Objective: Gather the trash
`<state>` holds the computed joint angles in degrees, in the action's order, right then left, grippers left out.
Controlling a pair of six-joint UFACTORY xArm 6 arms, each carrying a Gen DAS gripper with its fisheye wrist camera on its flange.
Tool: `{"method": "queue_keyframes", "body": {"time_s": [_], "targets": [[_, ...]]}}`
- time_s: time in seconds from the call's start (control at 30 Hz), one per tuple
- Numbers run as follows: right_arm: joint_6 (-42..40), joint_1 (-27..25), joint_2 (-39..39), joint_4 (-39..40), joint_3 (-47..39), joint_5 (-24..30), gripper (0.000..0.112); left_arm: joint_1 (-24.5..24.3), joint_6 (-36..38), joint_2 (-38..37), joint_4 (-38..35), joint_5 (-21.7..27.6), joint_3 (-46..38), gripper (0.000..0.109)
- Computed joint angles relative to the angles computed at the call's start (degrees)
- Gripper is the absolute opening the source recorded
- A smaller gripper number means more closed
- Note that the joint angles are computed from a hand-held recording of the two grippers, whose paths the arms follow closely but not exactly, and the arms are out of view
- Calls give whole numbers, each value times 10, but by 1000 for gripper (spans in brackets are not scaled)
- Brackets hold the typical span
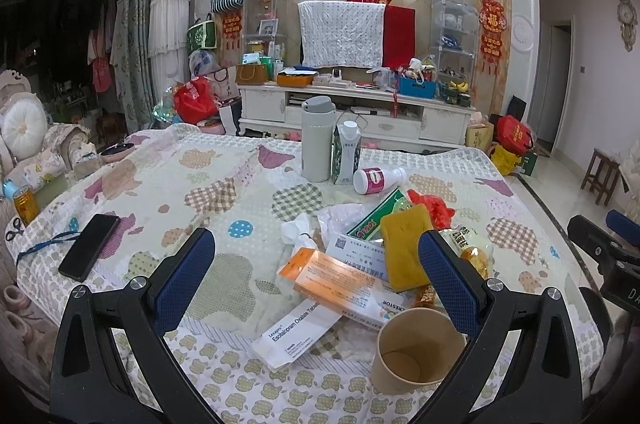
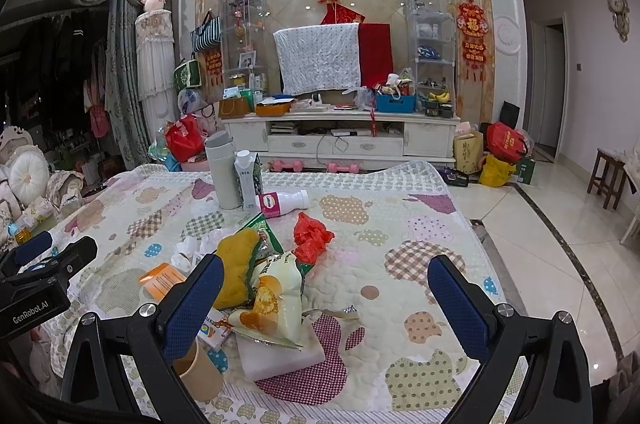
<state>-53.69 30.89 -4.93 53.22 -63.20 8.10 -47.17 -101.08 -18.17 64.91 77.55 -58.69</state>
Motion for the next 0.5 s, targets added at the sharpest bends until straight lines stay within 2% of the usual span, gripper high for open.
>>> {"method": "queue_keyframes", "body": {"time_s": [0.5], "targets": [[10, -2, -1, -12, 4, 2, 101, 1, -8, -6, -2, -9, 14, 101]]}}
